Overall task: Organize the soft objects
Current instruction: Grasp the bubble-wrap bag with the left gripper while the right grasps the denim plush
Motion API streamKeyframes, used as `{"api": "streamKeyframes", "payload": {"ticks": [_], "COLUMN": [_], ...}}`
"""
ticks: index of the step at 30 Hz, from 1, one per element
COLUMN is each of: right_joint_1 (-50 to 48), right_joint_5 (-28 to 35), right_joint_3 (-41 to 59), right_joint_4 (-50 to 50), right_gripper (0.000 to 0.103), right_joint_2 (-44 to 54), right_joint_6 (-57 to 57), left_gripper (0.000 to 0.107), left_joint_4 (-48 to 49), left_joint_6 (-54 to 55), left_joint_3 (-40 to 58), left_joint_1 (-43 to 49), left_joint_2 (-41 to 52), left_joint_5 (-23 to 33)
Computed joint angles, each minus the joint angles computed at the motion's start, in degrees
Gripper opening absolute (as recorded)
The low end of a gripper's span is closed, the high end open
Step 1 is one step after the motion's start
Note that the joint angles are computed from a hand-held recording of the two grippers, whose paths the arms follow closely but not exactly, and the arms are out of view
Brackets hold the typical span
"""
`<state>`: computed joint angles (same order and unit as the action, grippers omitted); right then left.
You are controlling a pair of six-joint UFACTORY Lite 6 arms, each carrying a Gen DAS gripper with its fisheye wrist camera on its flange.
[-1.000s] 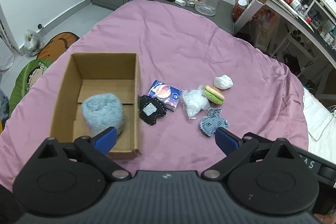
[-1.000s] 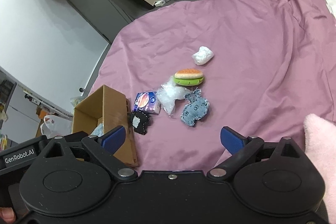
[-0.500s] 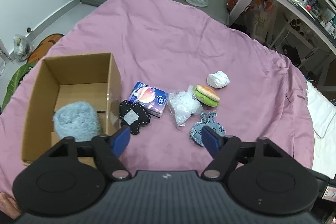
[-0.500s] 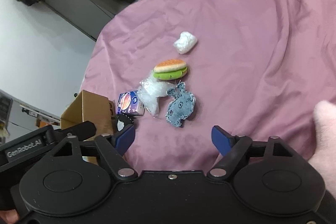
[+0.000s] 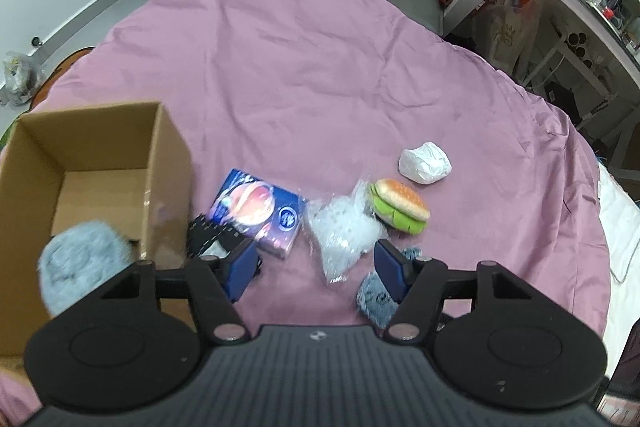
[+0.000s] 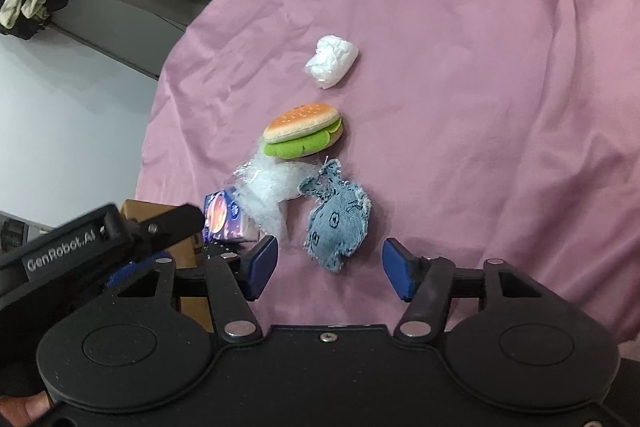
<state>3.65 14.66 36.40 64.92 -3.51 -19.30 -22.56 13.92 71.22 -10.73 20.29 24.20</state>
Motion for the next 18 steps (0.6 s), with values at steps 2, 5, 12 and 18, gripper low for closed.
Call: {"api": "streamKeyframes", "payload": {"ticks": [2,5,12,18], "right_joint_1": [-0.15,-0.95,-0.78,-1.72], "right_joint_5": [-0.10,0.25,-0.11,0.62], "right_joint_3": [1.05,2.20,5.33,6.14], "right_joint_4": [3.48,6.62,7.10,1.77], "right_gripper": [0.057,0.056,0.033,0.023], "right_joint_2": [2.48,5.67,11.03,11.72], "right_joint_6": [-3.80,-7.45,-9.05,-5.23], "left_gripper": [0.064,0.064,0.064,0.054], "left_joint_4": [-1.61,-2.12,-4.89,-5.03], "left_joint_6": [1.49,2.10,3.49,2.02], "left_joint_3": [1.98,5.18,12.77,18.91], "left_joint_1": [-0.20,-0.83,-1.95,-2.66], "left_joint_2": [2.70,7.00,16.50,22.40], "left_joint_5": [-0.03,-0.11,1.67,2.45]}}
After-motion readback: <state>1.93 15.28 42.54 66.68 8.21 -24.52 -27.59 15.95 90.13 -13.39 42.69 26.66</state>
